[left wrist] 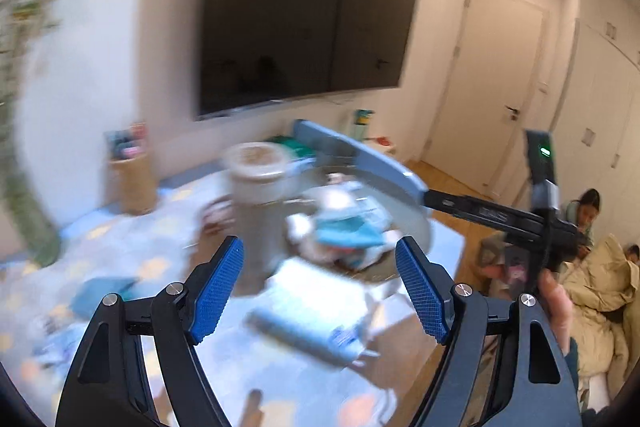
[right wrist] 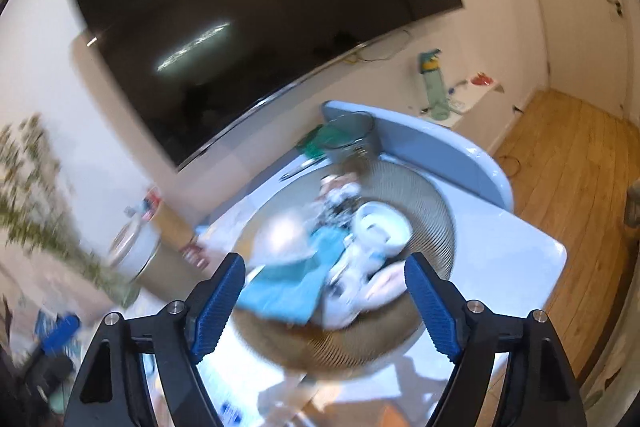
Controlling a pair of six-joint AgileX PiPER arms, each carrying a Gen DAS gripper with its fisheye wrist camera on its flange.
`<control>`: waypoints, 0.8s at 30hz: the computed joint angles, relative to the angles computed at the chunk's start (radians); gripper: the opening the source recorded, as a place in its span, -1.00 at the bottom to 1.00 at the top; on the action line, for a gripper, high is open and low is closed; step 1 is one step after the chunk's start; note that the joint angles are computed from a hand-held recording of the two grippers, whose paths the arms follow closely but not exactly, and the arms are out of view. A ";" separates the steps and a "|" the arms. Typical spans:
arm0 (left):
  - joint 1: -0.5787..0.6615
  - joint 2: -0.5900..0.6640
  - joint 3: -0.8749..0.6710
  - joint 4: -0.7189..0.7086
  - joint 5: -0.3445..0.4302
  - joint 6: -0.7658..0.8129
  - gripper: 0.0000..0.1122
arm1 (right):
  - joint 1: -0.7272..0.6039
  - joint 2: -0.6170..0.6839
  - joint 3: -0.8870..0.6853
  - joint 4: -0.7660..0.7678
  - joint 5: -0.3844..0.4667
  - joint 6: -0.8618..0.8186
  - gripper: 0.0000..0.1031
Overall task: Organize soft objects
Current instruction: 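Move both tools back toward the white snack bag and blue cloth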
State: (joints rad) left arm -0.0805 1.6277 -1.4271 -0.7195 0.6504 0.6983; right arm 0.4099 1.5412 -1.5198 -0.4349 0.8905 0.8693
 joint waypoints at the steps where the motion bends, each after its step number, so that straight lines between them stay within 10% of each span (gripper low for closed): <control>1: 0.057 -0.042 0.023 0.008 0.022 0.006 0.37 | 0.036 0.001 -0.007 -0.012 0.013 0.001 0.59; 6: 0.361 -0.185 0.105 -0.080 0.088 0.117 0.50 | 0.240 0.066 -0.081 -0.042 0.014 -0.020 0.64; 12: 0.622 -0.203 0.184 -0.154 -0.007 0.158 0.77 | 0.408 0.258 -0.237 -0.029 -0.039 -0.062 0.82; 18: 0.610 0.002 0.332 -0.089 -0.309 0.143 0.77 | 0.478 0.617 -0.499 0.098 -0.028 -0.129 1.00; 24: 0.649 0.140 0.391 -0.419 -0.353 0.534 0.77 | 0.531 0.900 -0.783 0.024 0.108 -0.163 1.00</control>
